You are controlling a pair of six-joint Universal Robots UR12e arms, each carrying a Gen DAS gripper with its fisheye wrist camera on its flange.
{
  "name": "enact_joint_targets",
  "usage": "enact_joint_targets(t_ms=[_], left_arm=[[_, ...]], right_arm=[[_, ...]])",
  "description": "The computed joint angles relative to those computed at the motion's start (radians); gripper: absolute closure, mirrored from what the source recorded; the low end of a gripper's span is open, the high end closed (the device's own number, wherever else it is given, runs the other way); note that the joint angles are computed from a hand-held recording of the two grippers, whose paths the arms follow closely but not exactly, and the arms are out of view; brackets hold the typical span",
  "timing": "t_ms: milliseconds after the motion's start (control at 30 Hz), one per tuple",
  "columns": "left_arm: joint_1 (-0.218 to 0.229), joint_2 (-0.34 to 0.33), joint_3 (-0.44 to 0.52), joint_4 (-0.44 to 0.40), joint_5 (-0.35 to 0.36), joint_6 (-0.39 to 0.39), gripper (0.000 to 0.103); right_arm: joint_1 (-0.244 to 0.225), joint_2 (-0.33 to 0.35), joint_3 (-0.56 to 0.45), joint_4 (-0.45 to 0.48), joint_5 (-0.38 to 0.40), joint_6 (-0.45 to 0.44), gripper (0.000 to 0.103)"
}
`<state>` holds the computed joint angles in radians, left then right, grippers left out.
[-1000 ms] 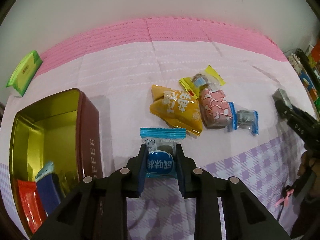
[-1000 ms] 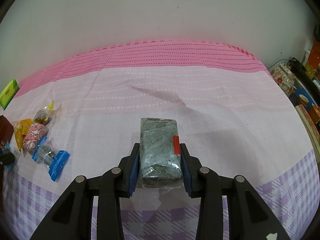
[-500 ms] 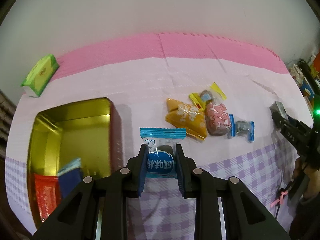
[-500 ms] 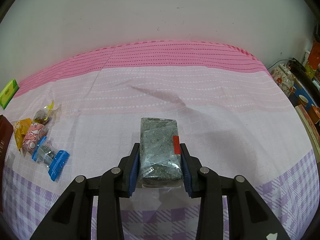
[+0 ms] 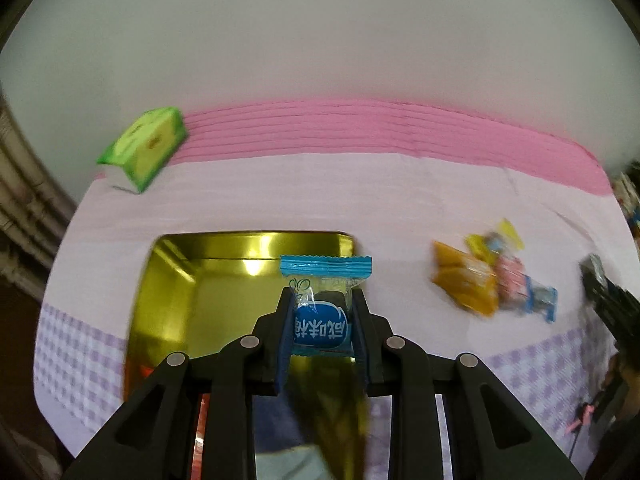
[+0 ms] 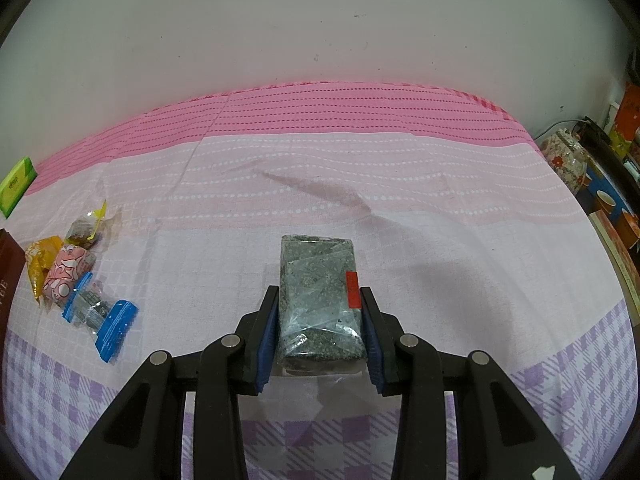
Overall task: Organize snacks
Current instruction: 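Carry the blue candy over the tin and open the left tool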
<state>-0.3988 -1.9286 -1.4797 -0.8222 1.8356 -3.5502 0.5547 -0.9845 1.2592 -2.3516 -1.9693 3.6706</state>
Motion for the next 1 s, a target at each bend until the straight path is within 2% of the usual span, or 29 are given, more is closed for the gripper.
enact_joint_targets(t_ms=[267, 433, 1000], left_arm=[[0.044, 0.011, -0.031, -0.046, 0.043, -0.019, 0.076], [0.057, 0.006, -0.039, -0.068, 0.058, -0.028, 0.076], [0.067, -0.011, -0.037, -0.140, 0.055, -0.058, 0.076]], right_arm=[[0.000, 0.001, -0.001, 0.001, -0.001, 0.000, 0.068], [0.001, 0.001, -0.001, 0.002, -0.002, -0.001, 0.068], [0.000, -0.004, 0.004, 0.003, -0.004, -0.004, 0.065]])
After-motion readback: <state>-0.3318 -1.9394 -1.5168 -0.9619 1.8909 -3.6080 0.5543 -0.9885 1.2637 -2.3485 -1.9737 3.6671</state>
